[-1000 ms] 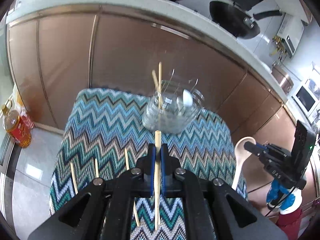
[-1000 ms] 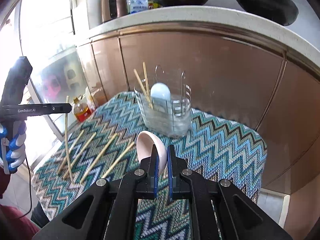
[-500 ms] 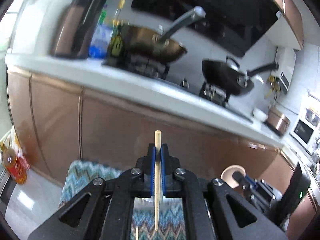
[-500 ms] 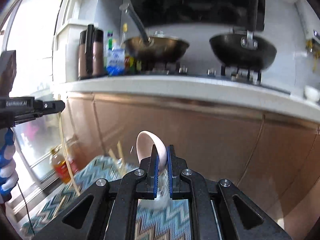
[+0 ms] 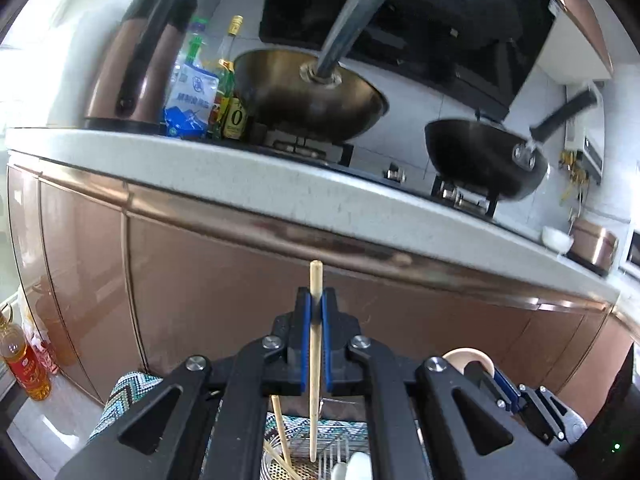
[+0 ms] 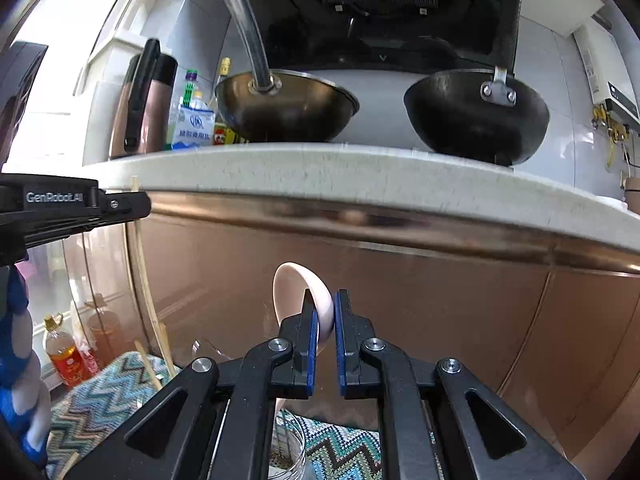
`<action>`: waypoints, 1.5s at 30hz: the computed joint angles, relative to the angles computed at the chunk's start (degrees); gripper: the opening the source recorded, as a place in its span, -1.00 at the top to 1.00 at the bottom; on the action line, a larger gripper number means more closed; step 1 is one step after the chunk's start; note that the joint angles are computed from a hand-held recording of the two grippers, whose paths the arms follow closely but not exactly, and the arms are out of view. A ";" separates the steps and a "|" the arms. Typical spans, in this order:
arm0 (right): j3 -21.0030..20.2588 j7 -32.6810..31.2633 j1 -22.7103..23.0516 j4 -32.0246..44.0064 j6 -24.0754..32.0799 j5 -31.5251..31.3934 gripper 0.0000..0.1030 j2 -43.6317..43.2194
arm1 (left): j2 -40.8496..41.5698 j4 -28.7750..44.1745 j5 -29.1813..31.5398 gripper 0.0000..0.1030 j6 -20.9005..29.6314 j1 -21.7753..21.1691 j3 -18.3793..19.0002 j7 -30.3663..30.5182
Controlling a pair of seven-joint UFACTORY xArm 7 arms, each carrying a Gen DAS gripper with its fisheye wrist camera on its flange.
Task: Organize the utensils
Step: 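Carry the chopstick over the holder with the left tool while the right tool carries the pink spoon there, then open the left tool to drop the chopstick into the glass holder, then lower the pink spoon into the holder and open the right tool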
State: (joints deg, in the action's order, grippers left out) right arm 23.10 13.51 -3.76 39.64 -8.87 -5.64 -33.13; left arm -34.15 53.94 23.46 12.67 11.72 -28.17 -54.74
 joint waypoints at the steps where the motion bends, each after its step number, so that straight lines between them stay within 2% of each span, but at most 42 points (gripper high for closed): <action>1: -0.11 -0.08 0.35 -0.35 -0.70 -0.09 0.81 0.71 | 0.39 -0.49 1.01 0.91 -0.63 1.29 -1.36 -0.46; 5: -0.29 -0.31 1.12 -1.71 -2.08 0.38 0.68 1.36 | 0.13 -2.89 1.26 0.86 -1.81 0.86 -1.71 -0.82; 7: -1.26 -0.38 2.26 -2.20 -1.95 0.83 0.59 0.73 | -0.63 -3.56 0.95 0.76 -1.77 0.02 -0.98 -0.24; 16: -5.74 -0.45 7.30 -3.37 3.13 1.36 0.58 -7.35 | -8.08 -5.21 -3.21 0.50 3.14 -5.31 3.94 4.13; 21: -7.19 0.13 9.70 -4.17 7.89 1.27 0.58 -12.89 | -13.14 -6.11 -5.97 0.49 8.11 -8.97 6.31 7.73; 28: -10.47 0.42 14.19 -5.28 18.20 2.00 0.57 -22.26 | -21.32 -7.34 -10.31 0.49 16.82 -14.41 9.10 13.31; 32: -11.26 0.13 15.88 -6.09 23.75 2.54 0.55 -27.63 | -27.33 -8.17 -13.06 0.33 23.01 -16.54 10.34 15.45; 39: -12.76 -0.28 19.52 -7.17 33.02 5.08 0.53 -35.48 | -36.38 -8.79 -16.56 0.32 33.06 -17.82 11.78 18.89; 45: -13.40 -1.70 22.59 -7.25 38.31 7.50 0.45 -37.80 | -42.54 -9.27 -19.58 0.32 40.90 -18.23 13.46 21.40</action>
